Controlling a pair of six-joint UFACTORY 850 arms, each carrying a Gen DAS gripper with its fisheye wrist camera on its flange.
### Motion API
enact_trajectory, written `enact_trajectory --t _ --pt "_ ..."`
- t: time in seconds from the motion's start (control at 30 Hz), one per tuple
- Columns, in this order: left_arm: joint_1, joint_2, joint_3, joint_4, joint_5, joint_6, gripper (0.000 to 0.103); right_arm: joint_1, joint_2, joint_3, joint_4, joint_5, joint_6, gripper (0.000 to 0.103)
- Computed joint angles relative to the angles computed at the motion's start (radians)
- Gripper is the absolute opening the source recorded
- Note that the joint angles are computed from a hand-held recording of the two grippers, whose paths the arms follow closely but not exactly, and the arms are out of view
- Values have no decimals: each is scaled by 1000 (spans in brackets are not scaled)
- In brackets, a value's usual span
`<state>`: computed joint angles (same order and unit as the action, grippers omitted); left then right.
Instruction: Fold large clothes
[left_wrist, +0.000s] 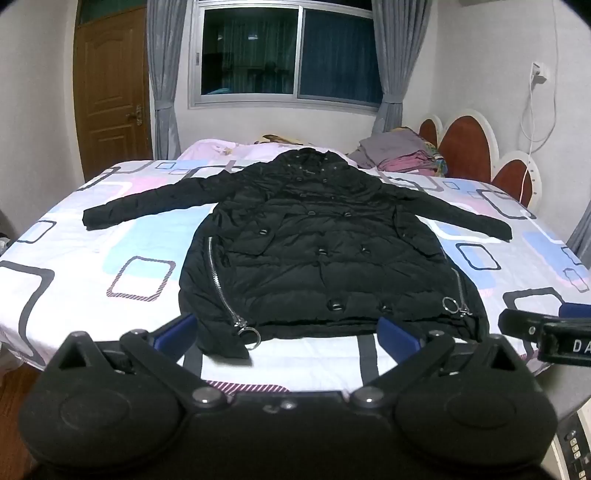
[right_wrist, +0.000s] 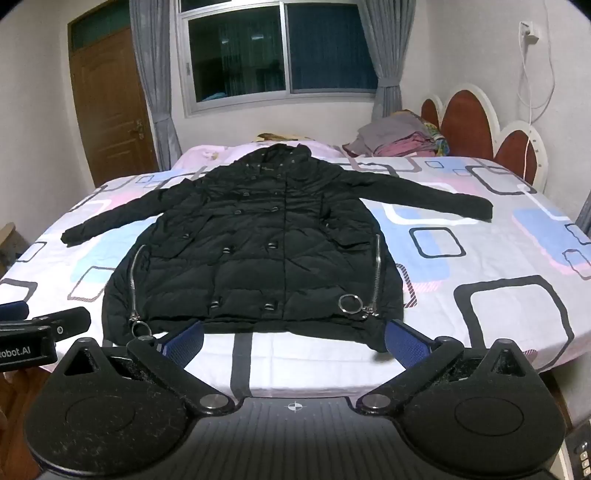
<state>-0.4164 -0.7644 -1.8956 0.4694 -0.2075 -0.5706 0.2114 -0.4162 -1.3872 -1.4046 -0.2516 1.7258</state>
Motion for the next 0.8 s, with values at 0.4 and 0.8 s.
enact_trajectory --t 0.4,0.8 --pt "-4 -4 -6 -4 -8 3 103 2 4 9 21 -6 -21 103" --pt "-5 -7 4 135 32 -138 103 -1 2 7 -6 0 4 103"
